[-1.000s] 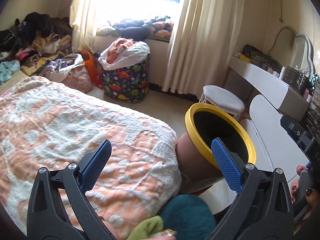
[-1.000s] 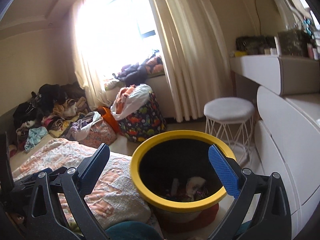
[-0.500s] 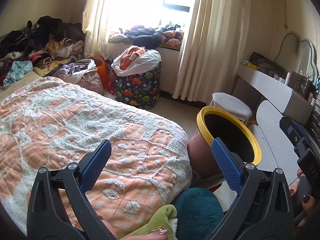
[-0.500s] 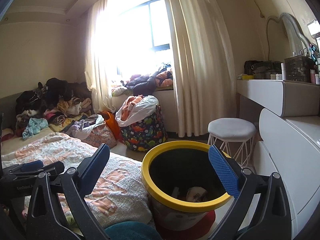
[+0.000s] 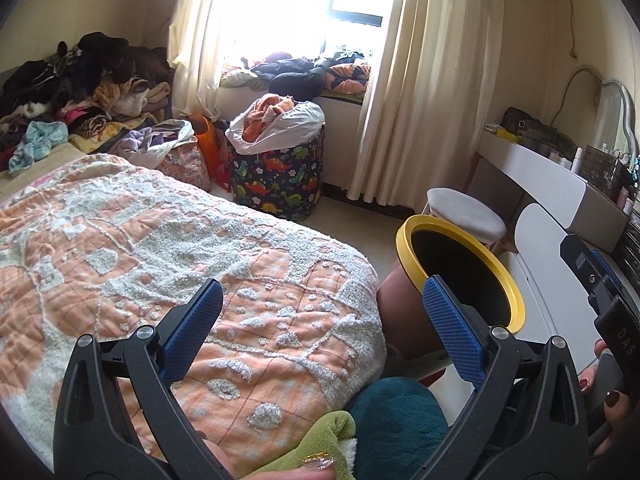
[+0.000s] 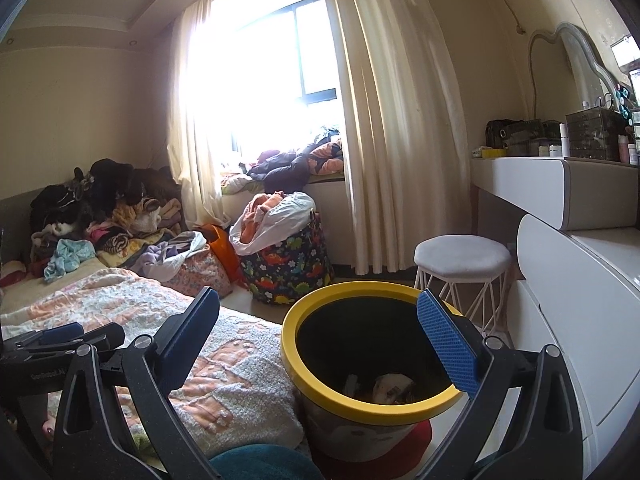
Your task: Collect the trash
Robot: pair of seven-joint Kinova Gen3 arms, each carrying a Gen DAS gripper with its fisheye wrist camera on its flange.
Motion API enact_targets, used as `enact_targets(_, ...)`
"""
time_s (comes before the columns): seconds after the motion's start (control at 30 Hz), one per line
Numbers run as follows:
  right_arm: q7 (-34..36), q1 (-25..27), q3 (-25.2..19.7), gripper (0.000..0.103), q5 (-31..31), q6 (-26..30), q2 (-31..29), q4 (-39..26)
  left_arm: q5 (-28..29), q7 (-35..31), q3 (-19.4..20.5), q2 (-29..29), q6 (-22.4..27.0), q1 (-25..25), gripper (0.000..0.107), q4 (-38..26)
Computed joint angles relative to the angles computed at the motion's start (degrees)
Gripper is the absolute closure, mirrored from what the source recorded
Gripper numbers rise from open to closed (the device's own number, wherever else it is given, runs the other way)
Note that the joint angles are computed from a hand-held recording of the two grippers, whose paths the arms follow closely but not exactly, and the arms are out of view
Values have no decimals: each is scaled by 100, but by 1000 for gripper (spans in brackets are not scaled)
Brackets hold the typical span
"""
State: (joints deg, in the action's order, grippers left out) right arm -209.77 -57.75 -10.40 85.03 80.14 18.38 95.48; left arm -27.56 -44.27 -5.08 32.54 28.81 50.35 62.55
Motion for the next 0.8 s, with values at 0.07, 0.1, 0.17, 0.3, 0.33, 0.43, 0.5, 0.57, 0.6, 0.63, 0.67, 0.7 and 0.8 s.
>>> enact_targets(0.07,1,-8,-1,7,-13,23,2,-12,0,8,-9,3,12,8,16,-10)
enact_targets(0.1,1,-6,0,7,-17,23,-2,-11,-4,11,-14,3,5,8,16,-8)
enact_targets(0.17,2,-5,0,7,-19,21,-3,-7,-6,16,-17,4,7,11,15,-8)
enact_targets(0.3,-6,-4,-2,7,-9,17,-7,0,-15,22,-24,5,10,18,16,-10)
enact_targets(0.33,5,8,-5,7,-15,-8,-12,0,-10,9,-11,2,4,8,16,-5)
enact_targets(0.43,10,13,-7,7,-28,-5,-22,9,-21,21,-25,1,4,19,16,-1)
enact_targets(0.5,-4,16,-8,7,-23,-5,-22,19,-30,40,-37,3,5,29,16,-2)
enact_targets(0.57,1,20,-8,7,-19,-5,-22,19,-24,32,-22,2,12,22,16,-8)
enact_targets(0.6,-12,22,-7,7,-12,-6,-24,33,-26,33,-22,1,9,23,16,-6)
enact_targets(0.63,-7,23,-9,7,-14,-1,-19,25,-27,33,-21,1,9,22,16,-5)
enact_targets(0.67,-15,16,-8,7,-16,20,-16,24,-30,27,-22,1,13,20,16,-6)
enact_targets(0.7,-31,16,-7,7,-13,28,-18,33,-31,24,-21,0,7,15,16,-1)
enact_targets(0.8,-47,13,-8,7,-35,57,-15,22,-40,37,-31,1,11,26,15,-1)
